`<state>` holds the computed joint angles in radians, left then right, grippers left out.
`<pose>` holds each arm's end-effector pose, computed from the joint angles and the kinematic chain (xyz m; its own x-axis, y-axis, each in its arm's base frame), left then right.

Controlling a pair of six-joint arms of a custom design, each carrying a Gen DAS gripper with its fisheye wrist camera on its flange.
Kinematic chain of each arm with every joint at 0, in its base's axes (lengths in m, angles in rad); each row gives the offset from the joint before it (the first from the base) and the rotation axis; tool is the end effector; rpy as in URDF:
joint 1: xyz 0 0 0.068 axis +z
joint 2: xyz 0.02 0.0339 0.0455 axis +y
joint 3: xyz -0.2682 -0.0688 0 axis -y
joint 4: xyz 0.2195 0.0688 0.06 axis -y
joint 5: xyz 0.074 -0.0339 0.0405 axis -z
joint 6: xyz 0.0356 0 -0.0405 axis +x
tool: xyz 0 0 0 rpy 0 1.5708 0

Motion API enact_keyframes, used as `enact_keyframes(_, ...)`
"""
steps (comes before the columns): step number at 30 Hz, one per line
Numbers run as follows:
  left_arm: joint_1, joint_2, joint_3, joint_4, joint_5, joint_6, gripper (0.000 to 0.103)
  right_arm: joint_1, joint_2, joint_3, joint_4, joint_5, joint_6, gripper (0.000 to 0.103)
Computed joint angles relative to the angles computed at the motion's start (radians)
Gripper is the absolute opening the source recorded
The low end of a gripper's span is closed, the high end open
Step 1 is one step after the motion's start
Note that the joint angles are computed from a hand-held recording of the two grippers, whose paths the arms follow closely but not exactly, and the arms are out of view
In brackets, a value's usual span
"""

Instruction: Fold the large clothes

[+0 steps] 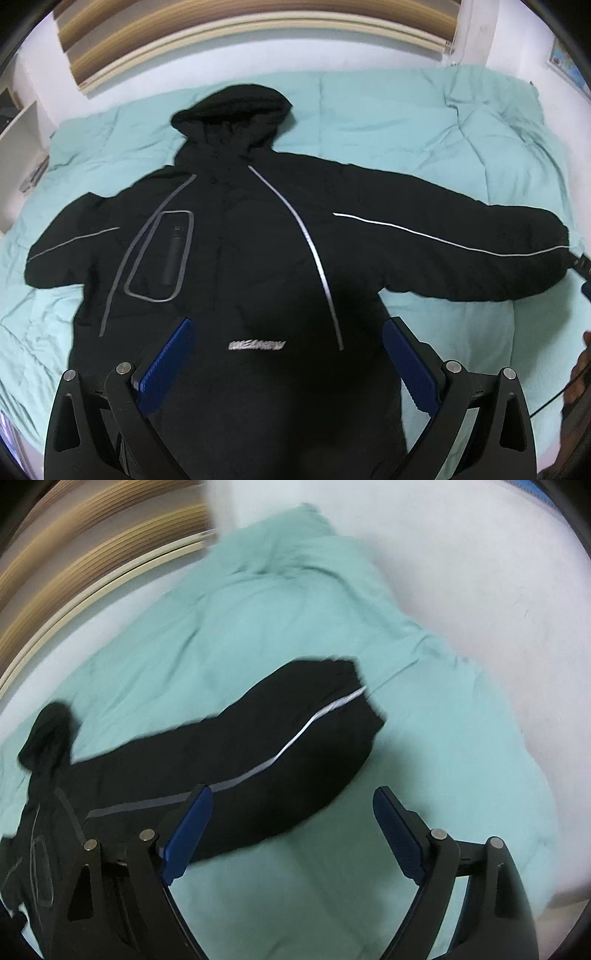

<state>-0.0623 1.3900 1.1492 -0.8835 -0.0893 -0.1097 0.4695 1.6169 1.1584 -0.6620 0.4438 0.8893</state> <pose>0.2462 -0.0122 0.2845 -0.8974 -0.0533 -0.4380 -0.0751 0.9966 0.0327 0.2762 0.1230 0.2425 -0.6937 0.4346 -0.5744 0.4711 0.8770 0.0945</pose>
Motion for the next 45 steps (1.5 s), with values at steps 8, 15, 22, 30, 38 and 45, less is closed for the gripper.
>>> enact_keyframes(8, -0.146, 0.249, 0.058, 0.144, -0.064, -0.064, 0.102, -0.252, 0.160, 0.029, 0.166, -0.076, -0.186, 0.090)
enact_keyframes(15, -0.187, 0.478, 0.188, 0.245, -0.088, -0.018, 0.102, -0.261, 0.291, 0.111, 0.158, -0.055, -0.252, 0.064)
enact_keyframes(22, -0.158, 0.669, 0.317, 0.343, -0.043, 0.027, 0.101, -0.150, 0.163, 0.085, 0.176, -0.012, -0.309, 0.038)
enact_keyframes(30, -0.103, 0.989, 0.574, 0.226, 0.064, 0.042, 0.101, -0.232, 0.301, 0.123, 0.106, -0.022, -0.243, 0.038)
enact_keyframes(38, -0.053, 0.857, 0.458, 0.278, 0.145, 0.087, 0.101, -0.178, 0.314, 0.253, -0.003, -0.017, -0.226, 0.038)
enact_keyframes(45, 0.109, 0.650, 0.303, 0.308, 0.244, 0.151, 0.101, 0.021, 0.375, 0.464, -0.065, -0.076, -0.195, 0.036)
